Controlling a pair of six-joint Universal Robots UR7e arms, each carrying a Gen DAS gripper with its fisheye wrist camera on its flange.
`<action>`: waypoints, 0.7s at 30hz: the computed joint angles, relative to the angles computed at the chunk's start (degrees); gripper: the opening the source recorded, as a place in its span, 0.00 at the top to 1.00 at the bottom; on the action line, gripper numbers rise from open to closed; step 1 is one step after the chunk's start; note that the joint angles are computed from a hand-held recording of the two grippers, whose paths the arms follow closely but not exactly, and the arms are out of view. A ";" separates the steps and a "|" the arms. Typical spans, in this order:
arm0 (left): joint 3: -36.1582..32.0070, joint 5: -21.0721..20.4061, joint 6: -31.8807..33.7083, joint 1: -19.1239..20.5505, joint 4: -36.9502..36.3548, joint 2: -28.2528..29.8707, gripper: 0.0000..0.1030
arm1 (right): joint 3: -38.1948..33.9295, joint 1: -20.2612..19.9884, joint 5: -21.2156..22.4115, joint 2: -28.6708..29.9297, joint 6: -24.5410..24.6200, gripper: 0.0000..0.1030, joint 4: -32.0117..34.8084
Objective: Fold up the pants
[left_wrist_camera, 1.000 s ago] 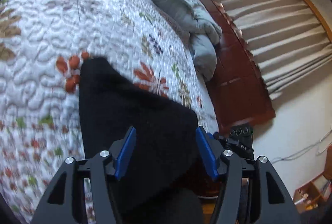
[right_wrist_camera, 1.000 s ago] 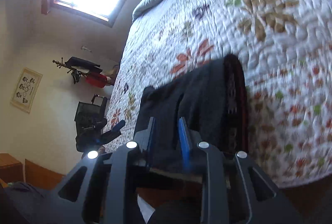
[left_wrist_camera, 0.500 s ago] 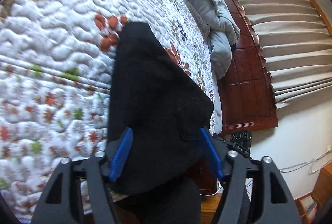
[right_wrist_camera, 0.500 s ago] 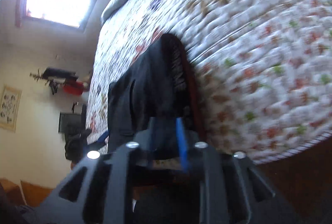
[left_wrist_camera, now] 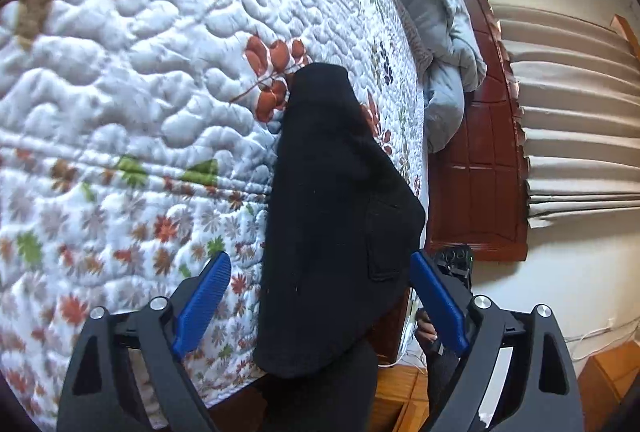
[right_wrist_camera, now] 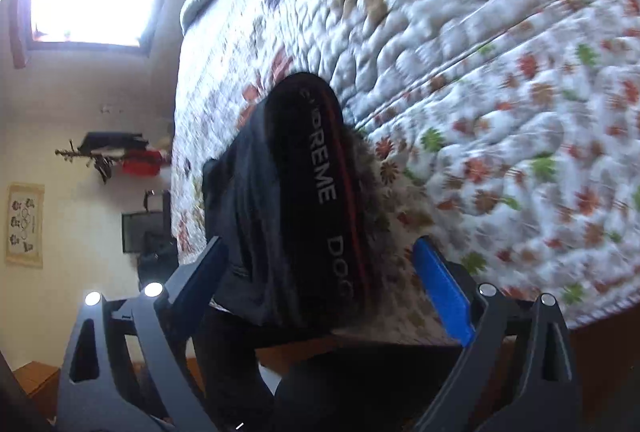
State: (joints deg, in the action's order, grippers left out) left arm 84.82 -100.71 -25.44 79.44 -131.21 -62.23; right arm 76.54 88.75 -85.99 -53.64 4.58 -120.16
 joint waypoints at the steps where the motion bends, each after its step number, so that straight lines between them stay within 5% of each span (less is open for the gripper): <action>1: -0.84 -0.62 0.11 0.15 0.91 0.77 0.12 | -1.04 0.21 0.00 1.06 -0.38 0.10 1.02; 13: -8.30 -2.73 2.51 -0.27 8.30 7.96 0.12 | -9.35 0.40 4.81 8.32 -3.48 0.02 7.86; 18: -7.57 -1.51 3.29 -0.70 7.99 7.76 0.13 | -9.67 1.36 3.37 9.13 -3.97 0.02 7.47; 21: -7.71 1.90 3.78 -1.57 9.06 7.54 0.29 | -9.65 2.37 1.38 9.24 -4.75 0.03 7.54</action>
State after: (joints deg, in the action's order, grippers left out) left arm 77.11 -98.81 -21.66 77.87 -122.15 -54.69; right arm 66.89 91.12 -84.61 -44.40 -0.17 -112.62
